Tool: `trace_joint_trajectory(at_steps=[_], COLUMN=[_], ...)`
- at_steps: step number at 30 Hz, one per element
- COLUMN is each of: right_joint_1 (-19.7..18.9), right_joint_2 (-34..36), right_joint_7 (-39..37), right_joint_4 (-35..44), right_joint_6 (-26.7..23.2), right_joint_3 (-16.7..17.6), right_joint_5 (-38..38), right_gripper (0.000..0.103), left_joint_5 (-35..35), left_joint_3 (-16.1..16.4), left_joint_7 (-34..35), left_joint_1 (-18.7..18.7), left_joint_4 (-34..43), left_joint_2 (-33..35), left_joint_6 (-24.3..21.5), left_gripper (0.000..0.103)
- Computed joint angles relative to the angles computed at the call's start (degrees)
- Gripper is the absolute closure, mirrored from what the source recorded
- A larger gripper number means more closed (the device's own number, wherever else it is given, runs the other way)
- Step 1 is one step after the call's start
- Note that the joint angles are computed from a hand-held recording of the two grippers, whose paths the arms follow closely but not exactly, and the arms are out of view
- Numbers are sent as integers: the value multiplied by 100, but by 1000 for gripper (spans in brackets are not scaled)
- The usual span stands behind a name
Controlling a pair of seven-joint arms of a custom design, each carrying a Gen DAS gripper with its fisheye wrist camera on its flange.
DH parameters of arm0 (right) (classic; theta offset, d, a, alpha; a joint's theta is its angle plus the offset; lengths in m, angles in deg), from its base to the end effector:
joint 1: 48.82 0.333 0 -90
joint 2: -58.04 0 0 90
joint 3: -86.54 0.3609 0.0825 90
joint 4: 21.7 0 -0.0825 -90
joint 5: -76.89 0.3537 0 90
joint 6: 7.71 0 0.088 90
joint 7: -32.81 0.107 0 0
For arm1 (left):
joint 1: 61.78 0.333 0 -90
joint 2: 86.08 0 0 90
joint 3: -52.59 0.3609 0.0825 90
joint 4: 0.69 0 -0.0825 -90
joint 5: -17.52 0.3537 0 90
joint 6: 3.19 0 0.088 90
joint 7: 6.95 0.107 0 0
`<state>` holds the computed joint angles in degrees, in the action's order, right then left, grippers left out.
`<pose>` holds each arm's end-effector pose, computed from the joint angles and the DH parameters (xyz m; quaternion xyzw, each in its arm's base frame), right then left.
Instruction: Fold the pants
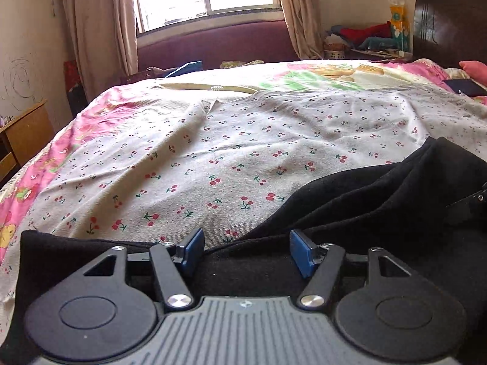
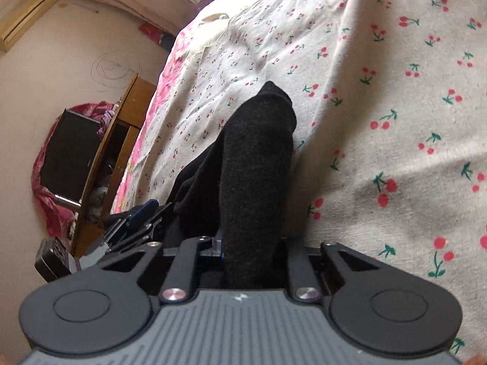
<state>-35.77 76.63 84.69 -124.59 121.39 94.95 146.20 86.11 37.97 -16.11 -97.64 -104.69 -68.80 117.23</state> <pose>0.5980 0.2512 0.4584 -0.6929 0.5325 0.2485 0.4178 0.4489 -0.4482 0.4597 -0.6915 0.5620 -0.2307 0.3908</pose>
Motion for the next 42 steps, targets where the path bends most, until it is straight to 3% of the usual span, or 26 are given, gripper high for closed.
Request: trace_joint_trajectory(at_steps=[4,6,8,10,13,15,17,18,20,22,24,26,29,33,39,42], right_joint_1=[-48,7,58,103,165,262,309,308,264,286,358,361,419,505,713,873], right_joint_2=[-473,-710,-964,-1216,-1315,-1306,-1249,-1205,-1098,-1033,-1129,-1253,-1360,-1321,-1571,-1540], right_joint_7=[-218,-6,121,328,706,587,583,641,544,606,627,717,744,1329,1633,1820], right_joint_4=[-480,-714,-940,-1149,-1297,-1346,-1342,-1342,-1311,-1335,-1403,-1479,-1547,-1368,-979,-712], right_joint_6=[-35,39,134,256,480,795,870,847,692,831,1077,1116,1267,1361,1476,1601], right_joint_3=[-32,-115,-197,-274,-341,-290,-271,-272,-268,-232,-194,-196,-195,-187,-97,-24], right_joint_5=[234,107,-98,-330,-547,-551,-545,-482,-227,69,92,297,411,94,-478,-829], right_gripper=[89,89,89,89,89,86,77,71,65,67,79,84,84,84,84,84], left_joint_5=[261,416,520,658,741,587,386,321,225,232,295,265,361,-58,-118,-200], left_joint_3=[-59,-24,24,71,141,127,60,21,-62,-171,-313,-431,-592,-726,-583,-634], left_joint_7=[69,131,-129,80,-20,-40,235,273,37,-145,20,72,-269,763,143,-161], left_joint_1=[-112,-215,-216,-269,-260,-267,-384,-370,-197,-78,-191,-289,-325,-247,-424,-297], left_joint_4=[103,287,366,468,242,-39,-237,-400,-830,-989,-832,-780,-910,-655,-988,-1373], left_joint_2=[131,318,369,445,243,-31,-193,-283,-547,-701,-669,-735,-909,-430,-795,-1023], left_joint_6=[290,359,757,942,1164,800,-224,-524,-551,-545,-1203,-1608,-1287,-791,-917,-529], left_gripper=[31,34,34,34,33,32,31,31,28,29,29,29,29,28,28,27])
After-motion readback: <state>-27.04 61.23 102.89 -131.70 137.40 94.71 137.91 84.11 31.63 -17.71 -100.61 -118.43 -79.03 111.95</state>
